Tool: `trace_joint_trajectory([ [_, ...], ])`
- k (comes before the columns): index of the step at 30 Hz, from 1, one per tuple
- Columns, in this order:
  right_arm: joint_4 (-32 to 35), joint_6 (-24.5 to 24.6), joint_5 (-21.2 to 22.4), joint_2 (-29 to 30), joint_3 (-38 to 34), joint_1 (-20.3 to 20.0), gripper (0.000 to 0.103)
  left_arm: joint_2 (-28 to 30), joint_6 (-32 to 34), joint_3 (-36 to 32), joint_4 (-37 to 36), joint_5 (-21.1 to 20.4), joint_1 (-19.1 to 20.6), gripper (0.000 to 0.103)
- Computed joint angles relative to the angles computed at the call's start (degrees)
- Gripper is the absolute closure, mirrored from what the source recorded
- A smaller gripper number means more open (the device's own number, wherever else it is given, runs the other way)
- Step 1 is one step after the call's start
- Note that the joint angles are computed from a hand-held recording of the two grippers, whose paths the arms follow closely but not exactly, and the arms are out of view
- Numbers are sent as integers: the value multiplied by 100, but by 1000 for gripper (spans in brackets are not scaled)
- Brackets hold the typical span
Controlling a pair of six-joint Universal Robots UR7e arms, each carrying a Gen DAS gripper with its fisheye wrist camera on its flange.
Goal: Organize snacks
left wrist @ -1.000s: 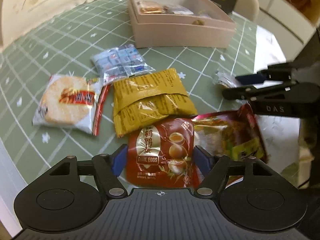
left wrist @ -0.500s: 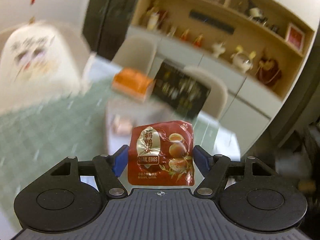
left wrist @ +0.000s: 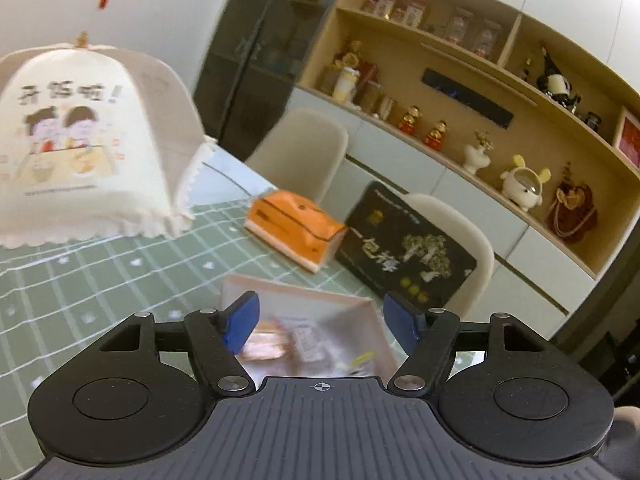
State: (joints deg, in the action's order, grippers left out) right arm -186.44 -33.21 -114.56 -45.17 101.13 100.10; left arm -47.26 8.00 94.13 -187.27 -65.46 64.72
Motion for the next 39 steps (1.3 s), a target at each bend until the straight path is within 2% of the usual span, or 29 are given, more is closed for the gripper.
trace_joint_trajectory([
  [3, 341, 266, 480, 18, -323, -72, 67, -250, -439, 315, -264, -103, 117, 29],
  [5, 390, 317, 626, 177, -732, -25, 67, -338, -728, 387, -328, -156, 175, 29],
  [7, 531, 385, 695, 417, -1300, 50, 66, -455, -736, 514, -396, 60, 132, 29],
  [9, 1420, 725, 827, 690, -2160, 87, 58, -648, -769, 778, -357, 337, 82, 29],
  [10, 1874, 843, 881, 812, -2534, 81, 58, -758, -846, 941, -308, 468, 73, 29],
  [11, 2178, 985, 769, 987, -2909, 107, 58, -873, -936, 1128, -289, 563, 68, 29],
  [13, 2099, 911, 377, 1206, -3199, 190, 58, -1142, -1179, 1587, -259, 715, 77, 29],
  [14, 1932, 735, 280, 1203, -3110, 215, 58, -1278, -1320, 1853, -258, 757, 95, 29],
  [16, 1811, 411, 357, 1016, -2693, 203, 57, -1514, -1642, 2306, -106, 772, 155, 29],
  [18, 1892, -36, 380, 764, -2109, 179, 55, -1702, -1930, 2649, 159, 717, 237, 29],
  [21, 2044, -859, 128, 484, -1185, 162, 55, -1737, -2117, 2939, 300, 808, 251, 29],
  [23, 2300, -998, 106, 330, -695, 131, 55, -1655, -1895, 2946, 247, 803, 245, 29],
  [26, 2683, -998, 356, 144, -73, 73, 55, -1487, -1394, 2680, 394, 620, 227, 29],
  [28, 2617, -1015, 423, 140, 246, 90, 54, -1300, -1018, 2405, 597, 560, 194, 31],
  [29, 2531, -1032, 436, 170, 392, 110, 55, -1167, -822, 2263, 705, 645, 160, 33],
  [30, 2356, -1089, 408, 219, 513, 135, 50, -1024, -636, 2109, 816, 780, 133, 35],
  [32, 1682, -1473, 245, 355, 735, 233, 48, -728, -263, 1857, 960, 1051, 78, 37],
  [35, 1165, -1904, 84, 473, 877, 289, 49, -519, 31, 1714, 1171, 1347, 38, 42],
  [37, 885, -2020, -37, 500, 900, 267, 49, -606, 62, 1861, 1161, 1401, -9, 44],
  [39, 557, -2044, -195, 561, 858, 209, 49, -831, -174, 2055, 1310, 1250, 0, 46],
])
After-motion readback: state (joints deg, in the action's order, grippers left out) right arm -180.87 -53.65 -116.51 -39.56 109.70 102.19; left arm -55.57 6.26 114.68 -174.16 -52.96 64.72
